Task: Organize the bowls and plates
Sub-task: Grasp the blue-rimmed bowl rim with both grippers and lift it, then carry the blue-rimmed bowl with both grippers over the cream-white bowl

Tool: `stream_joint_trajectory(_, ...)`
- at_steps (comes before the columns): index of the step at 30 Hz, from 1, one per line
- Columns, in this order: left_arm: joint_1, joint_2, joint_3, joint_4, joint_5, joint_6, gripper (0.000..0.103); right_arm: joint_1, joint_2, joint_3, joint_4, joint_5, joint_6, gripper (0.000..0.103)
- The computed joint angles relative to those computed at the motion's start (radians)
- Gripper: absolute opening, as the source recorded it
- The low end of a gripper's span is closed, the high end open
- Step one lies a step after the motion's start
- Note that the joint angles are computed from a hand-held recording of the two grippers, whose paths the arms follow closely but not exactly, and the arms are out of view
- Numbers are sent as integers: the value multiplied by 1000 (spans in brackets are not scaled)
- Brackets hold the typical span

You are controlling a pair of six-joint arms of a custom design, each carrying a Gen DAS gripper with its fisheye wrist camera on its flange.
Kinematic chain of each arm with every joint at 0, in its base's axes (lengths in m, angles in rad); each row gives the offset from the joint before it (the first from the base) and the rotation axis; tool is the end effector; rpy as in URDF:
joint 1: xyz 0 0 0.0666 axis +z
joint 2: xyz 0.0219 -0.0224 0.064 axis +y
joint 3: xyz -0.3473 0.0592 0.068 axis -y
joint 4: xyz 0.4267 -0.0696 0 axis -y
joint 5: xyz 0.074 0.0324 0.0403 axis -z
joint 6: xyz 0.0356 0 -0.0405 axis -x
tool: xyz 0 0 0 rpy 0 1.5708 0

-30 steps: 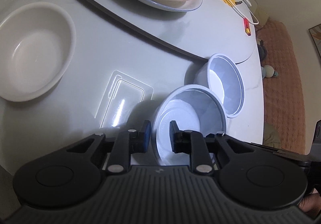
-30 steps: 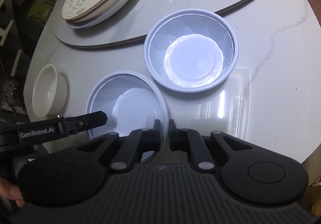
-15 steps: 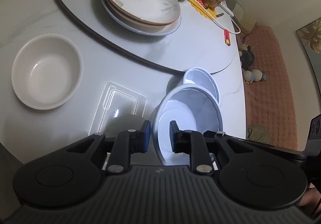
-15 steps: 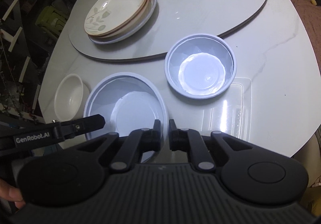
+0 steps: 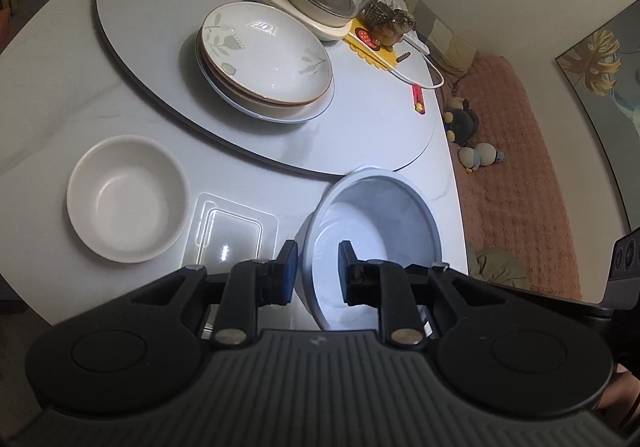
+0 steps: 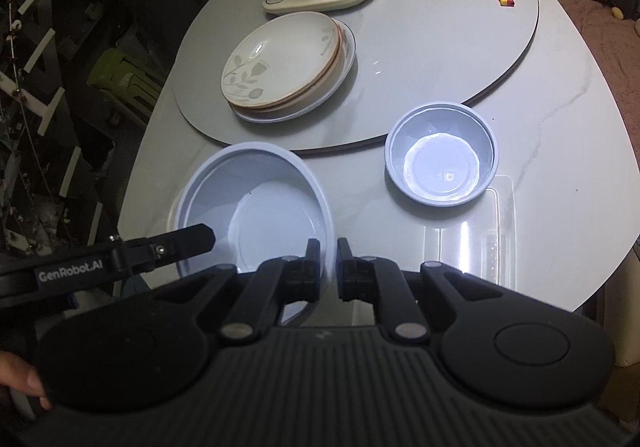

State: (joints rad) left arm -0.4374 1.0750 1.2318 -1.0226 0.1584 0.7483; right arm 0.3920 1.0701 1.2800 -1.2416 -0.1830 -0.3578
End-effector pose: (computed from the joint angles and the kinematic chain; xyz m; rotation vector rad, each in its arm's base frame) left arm 0.3675 -0.1785 0.4518 -0.3219 2.5360 -0.6934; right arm 0.3562 0.1538 0.4632 -0.1130 2.6609 0.4967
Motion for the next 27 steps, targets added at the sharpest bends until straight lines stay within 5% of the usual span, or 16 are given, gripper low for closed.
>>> stream_joint_trajectory(27, 210, -257, -170, -32, 47, -128, 24, 297, 65, 47, 52, 218, -174, 11)
